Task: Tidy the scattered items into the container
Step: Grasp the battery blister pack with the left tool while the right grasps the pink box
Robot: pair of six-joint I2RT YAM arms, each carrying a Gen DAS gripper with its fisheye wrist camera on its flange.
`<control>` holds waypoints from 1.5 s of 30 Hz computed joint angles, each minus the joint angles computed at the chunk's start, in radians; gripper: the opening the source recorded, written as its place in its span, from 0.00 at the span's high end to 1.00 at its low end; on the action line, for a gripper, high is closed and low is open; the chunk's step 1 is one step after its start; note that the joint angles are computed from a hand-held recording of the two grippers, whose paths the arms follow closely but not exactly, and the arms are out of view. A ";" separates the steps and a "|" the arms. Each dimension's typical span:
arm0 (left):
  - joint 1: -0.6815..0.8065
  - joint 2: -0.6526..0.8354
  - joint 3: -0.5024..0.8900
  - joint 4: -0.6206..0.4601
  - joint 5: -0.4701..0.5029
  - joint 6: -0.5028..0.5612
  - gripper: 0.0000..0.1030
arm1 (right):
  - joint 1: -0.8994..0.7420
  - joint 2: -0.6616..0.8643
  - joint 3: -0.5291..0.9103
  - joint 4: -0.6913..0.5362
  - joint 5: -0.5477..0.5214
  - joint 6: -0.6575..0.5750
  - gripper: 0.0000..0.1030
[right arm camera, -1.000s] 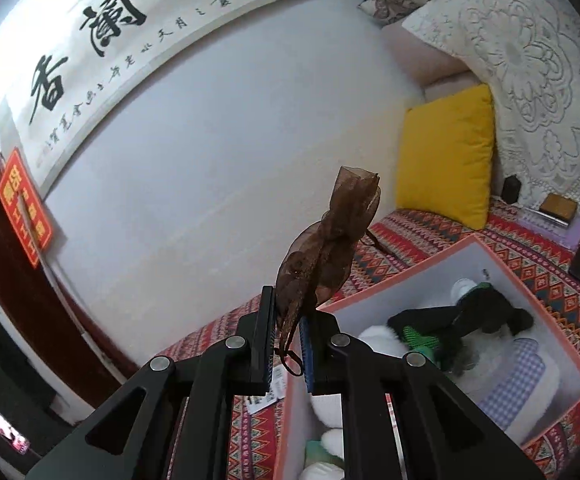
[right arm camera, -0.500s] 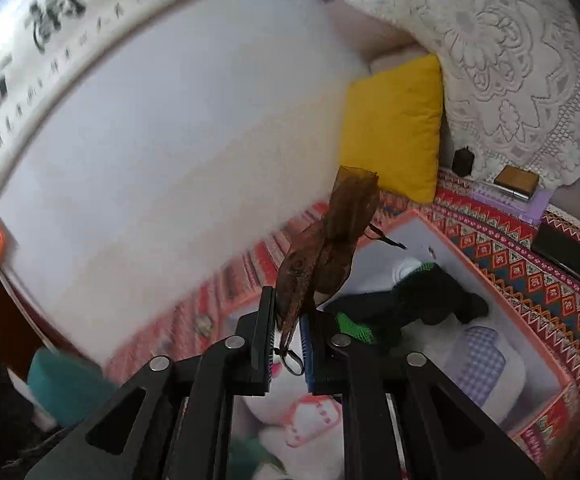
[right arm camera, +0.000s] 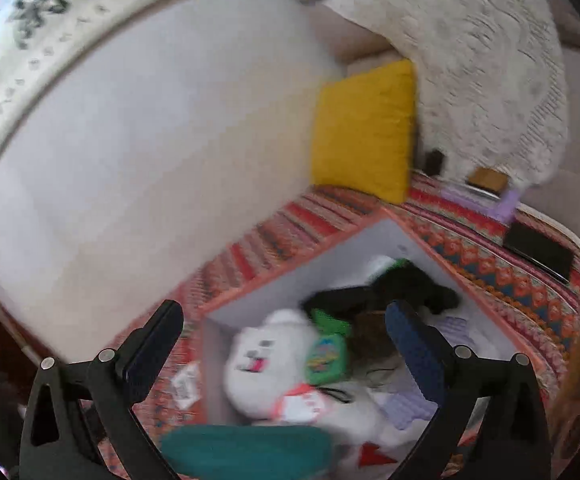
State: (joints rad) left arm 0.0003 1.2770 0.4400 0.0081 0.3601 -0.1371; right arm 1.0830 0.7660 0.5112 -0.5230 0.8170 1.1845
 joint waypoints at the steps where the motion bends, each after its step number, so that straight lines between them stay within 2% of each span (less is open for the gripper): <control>1: 0.085 0.038 -0.027 0.016 0.048 0.034 0.05 | 0.040 0.019 0.018 0.019 0.024 -0.011 0.00; 2: 0.149 0.075 -0.049 0.036 0.074 0.065 0.05 | 0.079 0.047 0.038 0.053 0.042 -0.040 0.00; 5: 0.286 0.201 -0.108 0.147 0.071 0.168 0.05 | 0.132 0.156 0.105 0.111 0.040 -0.095 0.00; 7: 0.326 0.290 -0.118 0.229 0.062 0.224 0.05 | 0.130 0.214 0.114 0.209 -0.014 -0.153 0.00; 10: 0.268 0.403 -0.094 0.360 0.014 0.305 0.05 | 0.109 0.286 0.110 0.363 -0.125 -0.213 0.00; 11: 0.223 0.440 -0.058 0.363 -0.006 0.338 0.05 | 0.094 0.322 0.114 0.412 -0.172 -0.225 0.00; 14: 0.084 0.599 0.150 0.231 -0.032 0.493 0.05 | 0.074 0.422 0.144 0.490 -0.248 -0.245 0.00; 18: -0.086 0.808 0.428 0.076 -0.185 0.730 0.05 | 0.054 0.499 0.171 0.531 -0.292 -0.264 0.00; 22: -0.169 1.002 0.699 -0.037 -0.330 0.863 0.05 | 0.007 0.547 0.157 0.565 -0.328 -0.277 0.00; 26: -0.161 1.161 0.987 -0.193 -0.299 0.842 0.00 | -0.069 0.557 0.107 0.623 -0.390 -0.261 0.00; 28: -0.131 1.265 1.184 -0.376 -0.227 0.794 0.00 | -0.091 0.571 0.098 0.641 -0.406 -0.265 0.00; 30: -0.100 1.302 1.249 -0.425 -0.157 0.742 0.03 | -0.114 0.593 0.094 0.658 -0.424 -0.272 0.00; 31: -0.095 1.296 1.233 -0.404 -0.151 0.718 0.04 | -0.126 0.608 0.092 0.669 -0.435 -0.276 0.00; 32: -0.094 1.265 1.167 -0.340 -0.163 0.691 0.11 | -0.137 0.623 0.091 0.679 -0.446 -0.280 0.00; 34: -0.077 1.198 1.024 -0.228 -0.155 0.659 0.14 | -0.147 0.635 0.089 0.688 -0.445 -0.281 0.02; 36: -0.023 1.102 0.802 -0.054 -0.131 0.613 0.15 | -0.159 0.635 0.076 0.712 -0.453 -0.278 0.09; 39: 0.142 0.967 0.464 0.187 -0.067 0.551 0.17 | -0.154 0.623 0.067 0.734 -0.464 -0.271 0.15; 41: 0.357 0.898 0.282 0.247 0.017 0.644 0.17 | -0.136 0.615 0.057 0.773 -0.490 -0.261 0.15; 43: 0.576 0.840 0.202 0.169 0.118 0.814 0.17 | -0.114 0.606 0.040 0.841 -0.534 -0.242 0.13; 45: 0.730 0.820 0.193 0.086 0.134 0.948 0.17 | -0.105 0.673 0.036 1.025 -0.623 -0.196 0.00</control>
